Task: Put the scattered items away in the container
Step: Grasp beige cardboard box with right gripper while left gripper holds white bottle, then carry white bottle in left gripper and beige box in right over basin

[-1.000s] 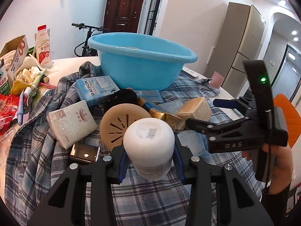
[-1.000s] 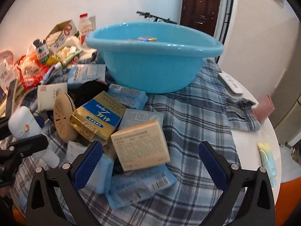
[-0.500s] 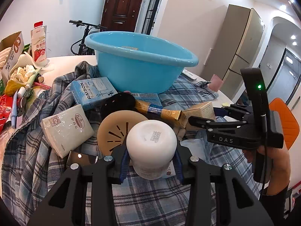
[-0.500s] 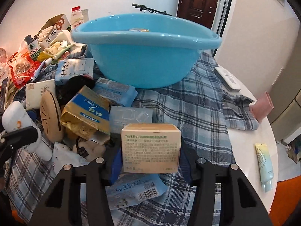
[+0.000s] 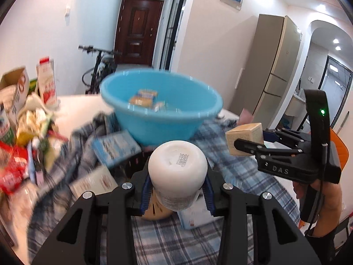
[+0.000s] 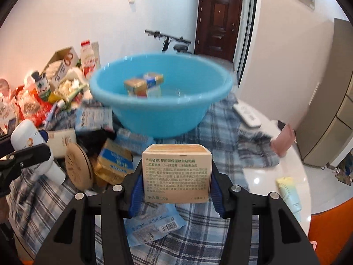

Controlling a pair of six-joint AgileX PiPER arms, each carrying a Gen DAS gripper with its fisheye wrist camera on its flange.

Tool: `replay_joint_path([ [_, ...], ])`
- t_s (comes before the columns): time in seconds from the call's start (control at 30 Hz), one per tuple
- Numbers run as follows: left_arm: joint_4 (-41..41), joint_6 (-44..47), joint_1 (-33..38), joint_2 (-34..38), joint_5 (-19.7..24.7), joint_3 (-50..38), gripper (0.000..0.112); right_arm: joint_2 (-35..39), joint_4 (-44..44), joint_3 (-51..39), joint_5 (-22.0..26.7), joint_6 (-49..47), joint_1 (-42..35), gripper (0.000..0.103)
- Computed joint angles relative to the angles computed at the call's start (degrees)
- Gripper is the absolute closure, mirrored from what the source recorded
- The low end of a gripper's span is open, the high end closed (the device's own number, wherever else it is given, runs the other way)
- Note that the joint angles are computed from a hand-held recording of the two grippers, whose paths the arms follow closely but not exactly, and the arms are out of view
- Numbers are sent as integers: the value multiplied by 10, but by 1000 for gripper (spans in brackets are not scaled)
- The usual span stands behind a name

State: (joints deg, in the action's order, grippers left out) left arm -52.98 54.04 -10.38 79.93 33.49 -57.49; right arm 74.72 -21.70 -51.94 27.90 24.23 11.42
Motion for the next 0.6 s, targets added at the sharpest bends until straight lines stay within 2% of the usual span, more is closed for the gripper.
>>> replay_joint_path([
  [0.27, 59, -70, 0, 29, 23, -153, 74, -1, -26, -123, 60, 6, 28, 49],
  [0.6, 138, -153, -5, 151, 25, -369, 74, 96, 2, -348, 93, -40, 28, 49],
])
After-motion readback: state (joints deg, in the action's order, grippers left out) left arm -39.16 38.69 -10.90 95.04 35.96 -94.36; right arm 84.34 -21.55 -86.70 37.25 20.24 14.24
